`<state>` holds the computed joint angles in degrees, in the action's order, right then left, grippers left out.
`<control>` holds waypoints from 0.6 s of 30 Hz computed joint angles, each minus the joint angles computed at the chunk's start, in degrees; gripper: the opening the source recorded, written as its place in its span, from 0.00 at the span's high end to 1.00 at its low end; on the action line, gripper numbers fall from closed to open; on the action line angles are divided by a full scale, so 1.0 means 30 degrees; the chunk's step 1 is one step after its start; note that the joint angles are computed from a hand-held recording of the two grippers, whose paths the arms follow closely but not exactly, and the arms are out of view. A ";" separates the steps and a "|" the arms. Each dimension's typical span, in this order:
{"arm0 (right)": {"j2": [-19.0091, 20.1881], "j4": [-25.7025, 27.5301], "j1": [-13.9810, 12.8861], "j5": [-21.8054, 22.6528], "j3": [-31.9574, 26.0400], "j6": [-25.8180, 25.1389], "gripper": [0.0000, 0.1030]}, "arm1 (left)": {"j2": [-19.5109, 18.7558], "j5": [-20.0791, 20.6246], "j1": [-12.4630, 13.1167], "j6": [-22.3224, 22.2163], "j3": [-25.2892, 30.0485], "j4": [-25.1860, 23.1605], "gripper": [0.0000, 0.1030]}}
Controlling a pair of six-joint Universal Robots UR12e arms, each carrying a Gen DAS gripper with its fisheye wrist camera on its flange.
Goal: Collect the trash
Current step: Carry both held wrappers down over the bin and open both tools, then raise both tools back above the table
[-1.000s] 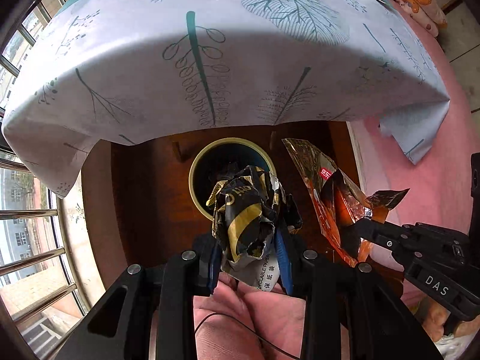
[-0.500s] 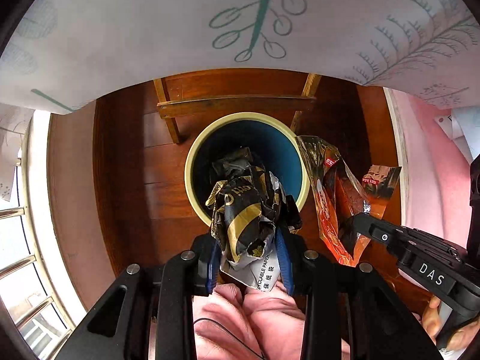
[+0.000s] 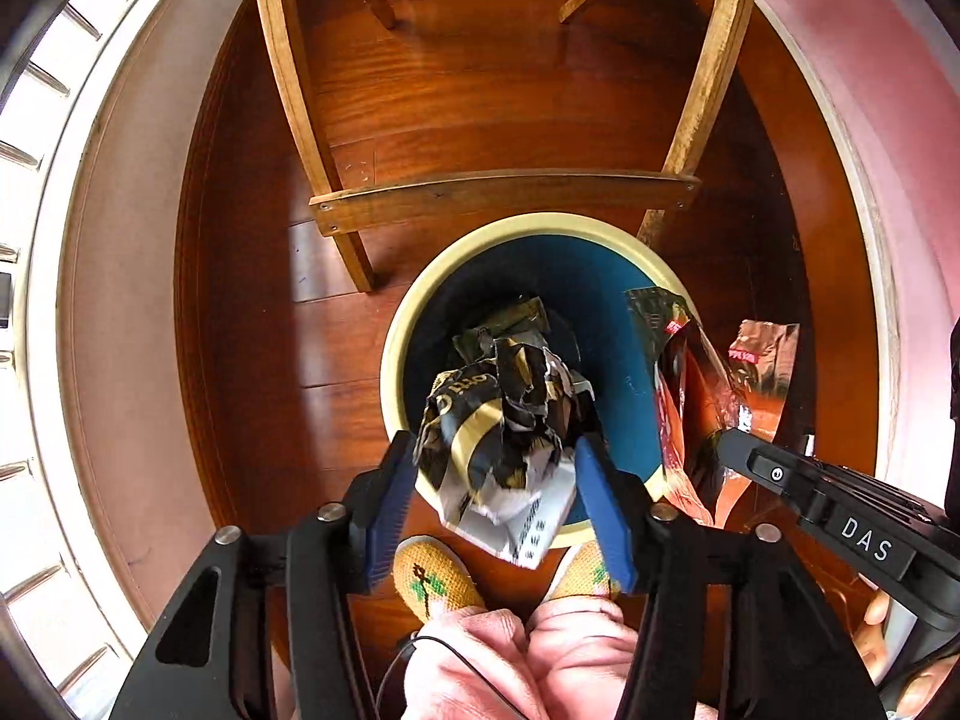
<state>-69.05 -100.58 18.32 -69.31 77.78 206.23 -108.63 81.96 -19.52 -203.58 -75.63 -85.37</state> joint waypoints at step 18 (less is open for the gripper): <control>0.0198 0.0045 0.0576 -0.1446 -0.0793 0.0449 0.58 | 0.1565 0.1050 0.0624 -0.0828 -0.1435 0.0124 0.20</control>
